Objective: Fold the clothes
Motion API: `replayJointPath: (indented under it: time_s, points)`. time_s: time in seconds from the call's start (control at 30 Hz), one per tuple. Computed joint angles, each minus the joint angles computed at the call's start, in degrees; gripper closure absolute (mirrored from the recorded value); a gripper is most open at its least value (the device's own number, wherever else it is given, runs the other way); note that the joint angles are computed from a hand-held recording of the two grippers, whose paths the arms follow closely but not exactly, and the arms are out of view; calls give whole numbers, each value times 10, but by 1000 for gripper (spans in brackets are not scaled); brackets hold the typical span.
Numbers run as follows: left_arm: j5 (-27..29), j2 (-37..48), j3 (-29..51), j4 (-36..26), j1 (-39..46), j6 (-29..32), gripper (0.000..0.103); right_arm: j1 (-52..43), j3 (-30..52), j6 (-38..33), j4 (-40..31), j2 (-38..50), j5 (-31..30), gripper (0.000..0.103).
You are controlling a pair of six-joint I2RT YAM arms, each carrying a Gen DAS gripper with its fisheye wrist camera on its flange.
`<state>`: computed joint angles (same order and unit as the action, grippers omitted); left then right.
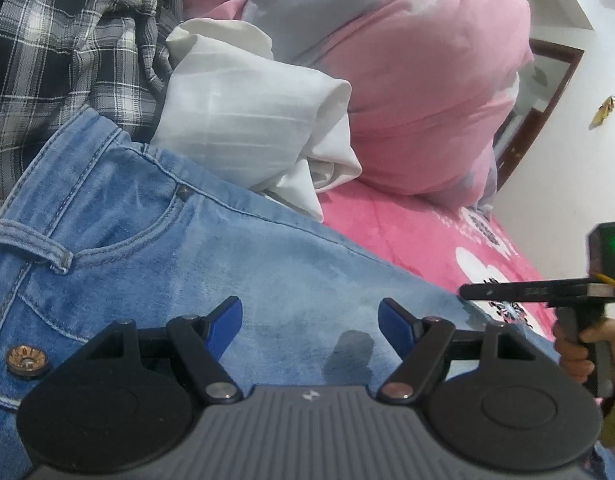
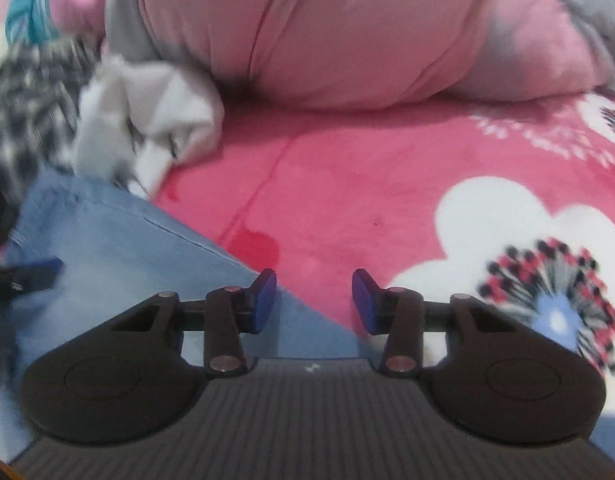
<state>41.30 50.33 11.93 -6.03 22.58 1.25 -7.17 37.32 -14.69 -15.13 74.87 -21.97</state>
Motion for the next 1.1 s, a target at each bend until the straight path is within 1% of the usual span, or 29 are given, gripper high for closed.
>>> replayJointPath:
  time_s: [0.07, 0.2, 0.27, 0.33, 0.4, 0.43, 0.47, 0.53, 0.57, 0.63, 0.67, 0.73, 0.8, 0.83, 0.87, 0.93, 1.0, 1.03, 1.1]
  points:
    - [5, 4, 1, 1, 5, 2, 27, 12, 8, -29, -7, 22, 6, 67]
    - [6, 7, 1, 1, 8, 7, 27, 32, -17, -94, -13, -5, 23, 67]
    - [2, 5, -1, 3, 4, 6, 27, 36, -20, -114, -23, -21, 25, 70]
    - [2, 6, -2, 5, 4, 7, 27, 48, -20, -127, -25, -21, 45, 72]
    - [2, 4, -3, 5, 4, 7, 27, 62, -27, -136, -21, -24, 64, 76]
    - [2, 4, -3, 5, 4, 7, 27, 73, -31, -138, -15, -25, 73, 85]
    - [2, 4, -3, 6, 4, 6, 27, 92, -41, -141, -6, -38, 97, 97]
    - [1, 1, -4, 6, 3, 3, 27, 132, -62, -155, 15, -67, 151, 101]
    - [1, 0, -4, 5, 4, 2, 27, 145, -74, -161, 34, -84, 175, 101]
    - [0, -2, -4, 3, 2, 3, 27, 147, -74, -160, 51, -90, 190, 101]
    - [-3, -3, -4, 2, 0, 3, 27, 148, -72, -155, 60, -82, 195, 101]
    - [-8, -5, -5, 1, -5, 5, 27, 162, -78, -162, 101, -33, 224, 101]
    - [-13, -7, -5, 0, -9, 7, 27, 176, -103, -177, 166, -3, 248, 99]
    - [-14, -9, -5, -2, -10, 8, 27, 176, -100, -173, 161, -8, 248, 99]
    - [-16, -11, -5, -3, -11, 9, 27, 161, -90, -159, 139, -20, 228, 96]
    - [-13, -10, -4, -6, -8, 13, 27, 85, -59, -121, 67, -56, 145, 91]
    - [-12, -12, -3, -9, -6, 15, 27, -22, -27, -94, 3, -92, 53, 88]
    - [-13, -13, -4, -10, -7, 15, 27, -84, -13, -93, -22, -106, 6, 86]
    - [-17, -16, -4, -11, -9, 16, 27, -196, 24, -130, -85, -106, -64, 84]
